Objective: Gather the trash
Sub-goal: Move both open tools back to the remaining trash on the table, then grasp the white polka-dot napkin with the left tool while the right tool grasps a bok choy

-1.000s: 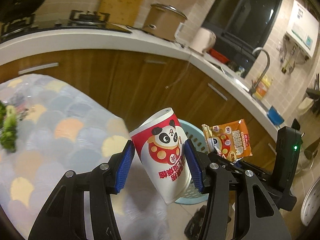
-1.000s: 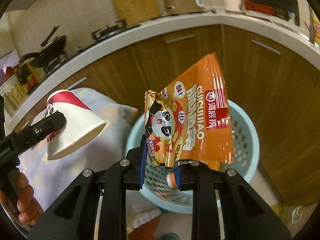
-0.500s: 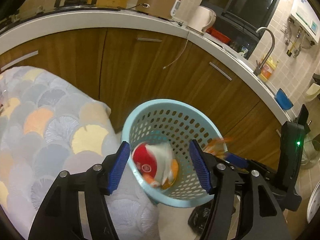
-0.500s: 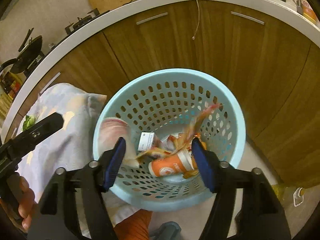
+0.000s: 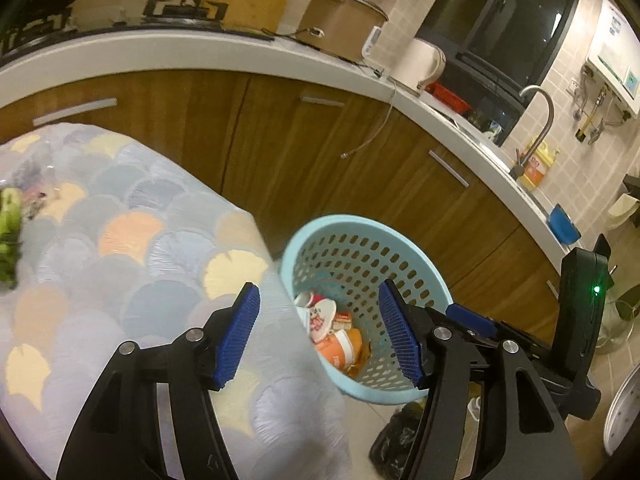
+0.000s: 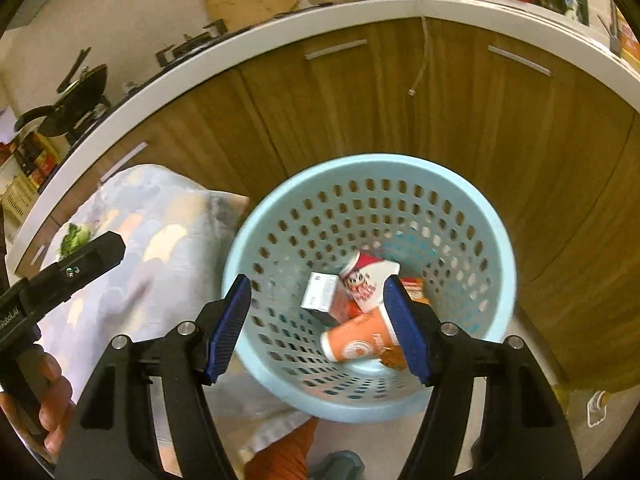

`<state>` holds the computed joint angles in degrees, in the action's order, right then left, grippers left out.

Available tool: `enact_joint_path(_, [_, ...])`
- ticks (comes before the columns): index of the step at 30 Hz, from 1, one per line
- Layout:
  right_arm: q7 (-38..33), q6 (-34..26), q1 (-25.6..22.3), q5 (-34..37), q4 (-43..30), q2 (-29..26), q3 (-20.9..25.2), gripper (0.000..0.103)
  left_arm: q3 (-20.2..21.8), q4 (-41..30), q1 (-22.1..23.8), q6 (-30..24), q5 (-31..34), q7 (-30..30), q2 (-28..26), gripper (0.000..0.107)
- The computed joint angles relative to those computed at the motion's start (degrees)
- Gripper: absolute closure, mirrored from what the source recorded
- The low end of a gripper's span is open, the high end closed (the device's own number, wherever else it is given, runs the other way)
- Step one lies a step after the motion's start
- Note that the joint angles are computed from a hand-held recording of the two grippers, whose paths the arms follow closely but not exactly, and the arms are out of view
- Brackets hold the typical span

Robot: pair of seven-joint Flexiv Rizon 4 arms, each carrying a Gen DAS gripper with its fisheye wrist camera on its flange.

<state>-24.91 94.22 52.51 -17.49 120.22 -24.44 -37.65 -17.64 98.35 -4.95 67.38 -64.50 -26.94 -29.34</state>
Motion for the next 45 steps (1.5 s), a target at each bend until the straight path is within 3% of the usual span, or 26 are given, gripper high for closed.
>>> enact_joint_path(5, [-1.24, -0.04, -3.52, -0.74, -4.52, -0.92, 5.67, 0.038, 0.84, 2.5, 1.49, 0.74, -4.6, 3.8, 3.11, 0.047])
enact_joint_path(10, [-1.49, -1.16, -3.61, -3.91, -9.28, -2.3, 7.54, 0.038, 3.54, 3.61, 2.61, 0.53, -9.11, 5.87, 5.4, 0.047])
enact_joint_path(15, [-3.0, -2.81, -10.84, -5.77, -17.14, -4.86, 17.89, 0.038, 6.65, 4.33, 3.86, 1.07, -9.84, 7.44, 6.97, 0.047])
enact_joint_path(19, [-7.92, -3.98, -18.63, -6.18, -26.56, -9.28, 29.5, 0.038, 8.55, 4.11, 6.43, 0.02, -10.67, 8.2, 7.45, 0.045])
enact_joint_path(23, [-11.53, -8.62, -20.51, -7.03, -35.52, -13.61, 34.18, 0.038, 9.84, 2.61, 8.95, -0.23, -10.71, 7.73, 6.47, 0.043])
enact_joint_path(27, [-12.54, -8.0, -17.7, -9.26, -42.92, -18.45, 31.04, 0.038, 10.59, 0.68, 10.96, 0.8, -6.78, 5.57, 4.47, 0.043])
enact_joint_path(33, [-15.46, -11.84, -17.95, -8.86, -53.81, -24.52, 33.07, 0.042, 8.66, -2.64, 15.19, 1.18, -4.95, 3.59, 0.5, 0.035])
enact_joint_path(38, [-18.67, -18.02, -18.51, -7.33, -65.4, -30.67, 36.31, 0.042, 7.51, -4.79, 15.82, 3.37, -1.91, 1.83, -2.24, 0.035])
enact_joint_path(41, [-19.46, -22.36, -17.54, -7.03, -71.12, -33.94, 35.51, 0.042, 6.83, -5.75, 15.92, 5.15, 1.03, 0.0, -3.8, 0.032])
enact_joint_path(45, [-16.92, -22.11, -16.18, -7.81, -71.46, -35.26, 31.83, 0.042, 7.01, -6.52, 15.21, 10.25, 6.13, -5.69, -5.95, 0.032])
